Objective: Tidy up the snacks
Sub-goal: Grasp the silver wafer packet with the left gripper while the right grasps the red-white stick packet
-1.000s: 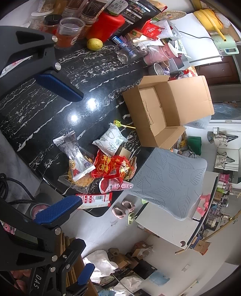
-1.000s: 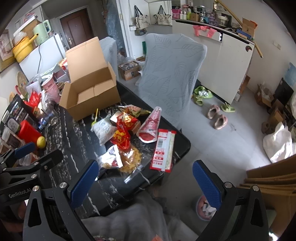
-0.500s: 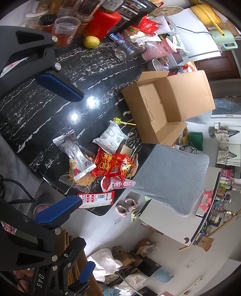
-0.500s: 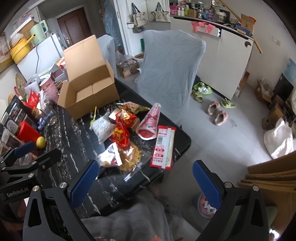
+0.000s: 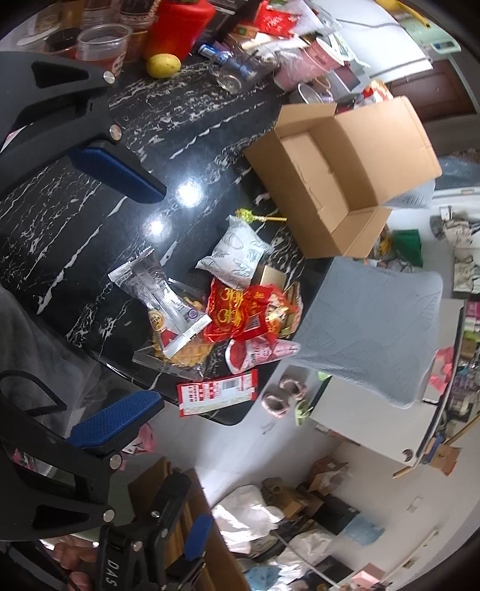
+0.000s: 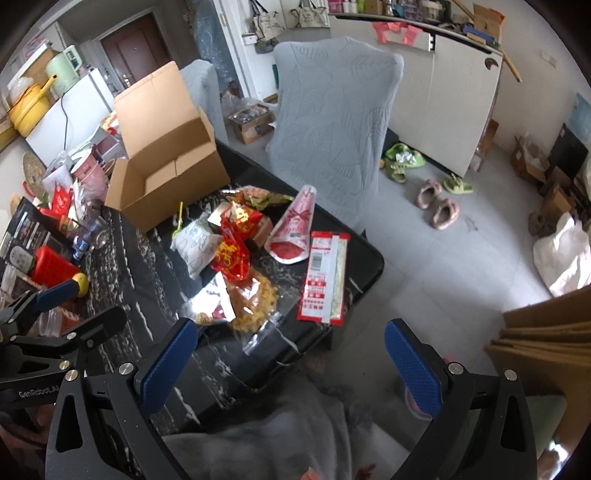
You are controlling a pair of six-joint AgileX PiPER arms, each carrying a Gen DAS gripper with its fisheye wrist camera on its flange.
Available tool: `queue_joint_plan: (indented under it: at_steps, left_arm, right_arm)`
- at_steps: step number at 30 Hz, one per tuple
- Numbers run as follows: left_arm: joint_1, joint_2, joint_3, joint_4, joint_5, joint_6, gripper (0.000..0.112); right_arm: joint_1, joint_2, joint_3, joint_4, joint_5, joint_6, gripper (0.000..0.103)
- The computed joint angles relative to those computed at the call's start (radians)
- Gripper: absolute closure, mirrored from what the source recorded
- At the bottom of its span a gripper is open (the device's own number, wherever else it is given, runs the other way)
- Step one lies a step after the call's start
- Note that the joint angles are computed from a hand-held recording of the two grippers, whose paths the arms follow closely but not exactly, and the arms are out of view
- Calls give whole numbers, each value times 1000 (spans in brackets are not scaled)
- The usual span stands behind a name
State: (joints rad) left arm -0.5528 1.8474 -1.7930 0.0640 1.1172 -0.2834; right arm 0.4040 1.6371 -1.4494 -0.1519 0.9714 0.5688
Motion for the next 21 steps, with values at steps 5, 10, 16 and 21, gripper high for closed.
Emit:
queue_joint_plan:
  at_steps: [5,10,16,21]
  left_arm:
    - [36,50,-18,-82,1,91,9]
    - [54,97,-25,-111,-10,165,9]
    - [68,163,-38,-148,-15,235,10]
    - [52,208,-36,-128,-42,309,19]
  right_arm:
    - [-40,30,19,89,-19,-69,0]
    - [-56,62,35,128,-50,-100,0]
    - [-78,121,35,177,-87,-160,0]
    - [-102,161,23,194,-100,-204,0]
